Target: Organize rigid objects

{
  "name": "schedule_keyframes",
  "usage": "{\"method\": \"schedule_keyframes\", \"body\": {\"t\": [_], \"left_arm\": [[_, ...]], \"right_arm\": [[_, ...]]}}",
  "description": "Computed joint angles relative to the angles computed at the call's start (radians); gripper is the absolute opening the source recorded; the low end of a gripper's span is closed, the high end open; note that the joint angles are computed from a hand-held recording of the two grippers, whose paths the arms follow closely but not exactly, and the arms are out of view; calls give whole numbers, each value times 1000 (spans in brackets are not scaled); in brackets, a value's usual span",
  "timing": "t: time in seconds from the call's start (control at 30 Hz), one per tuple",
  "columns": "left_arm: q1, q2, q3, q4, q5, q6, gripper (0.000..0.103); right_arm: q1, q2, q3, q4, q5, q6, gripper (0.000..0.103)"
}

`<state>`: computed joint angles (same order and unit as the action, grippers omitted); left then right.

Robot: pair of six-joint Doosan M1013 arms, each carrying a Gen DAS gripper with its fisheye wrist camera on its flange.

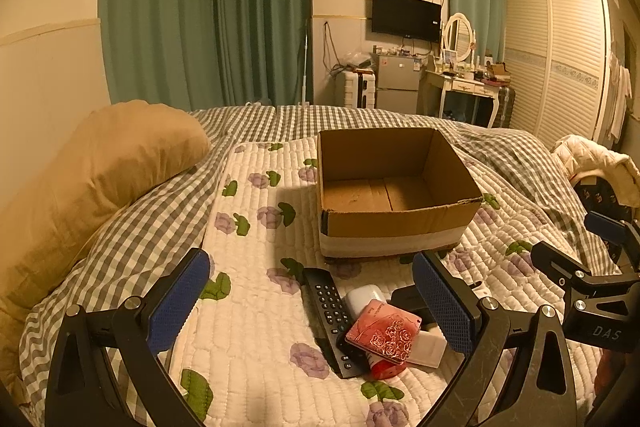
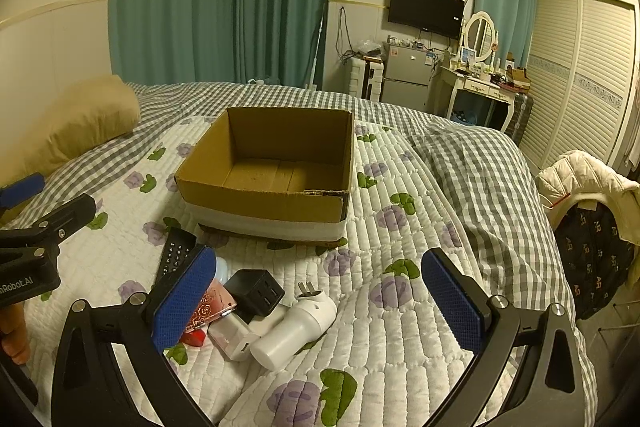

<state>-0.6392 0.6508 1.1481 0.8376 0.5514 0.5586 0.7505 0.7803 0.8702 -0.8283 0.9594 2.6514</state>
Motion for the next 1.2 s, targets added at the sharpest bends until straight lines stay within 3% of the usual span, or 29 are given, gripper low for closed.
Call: {"method": "schedule_keyframes", "body": {"t": [1.2], "left_arm": [[-3,10,-29,-18,22,47,103]], "right_arm": [[-1,9,-31,26,25,-53,103]]}}
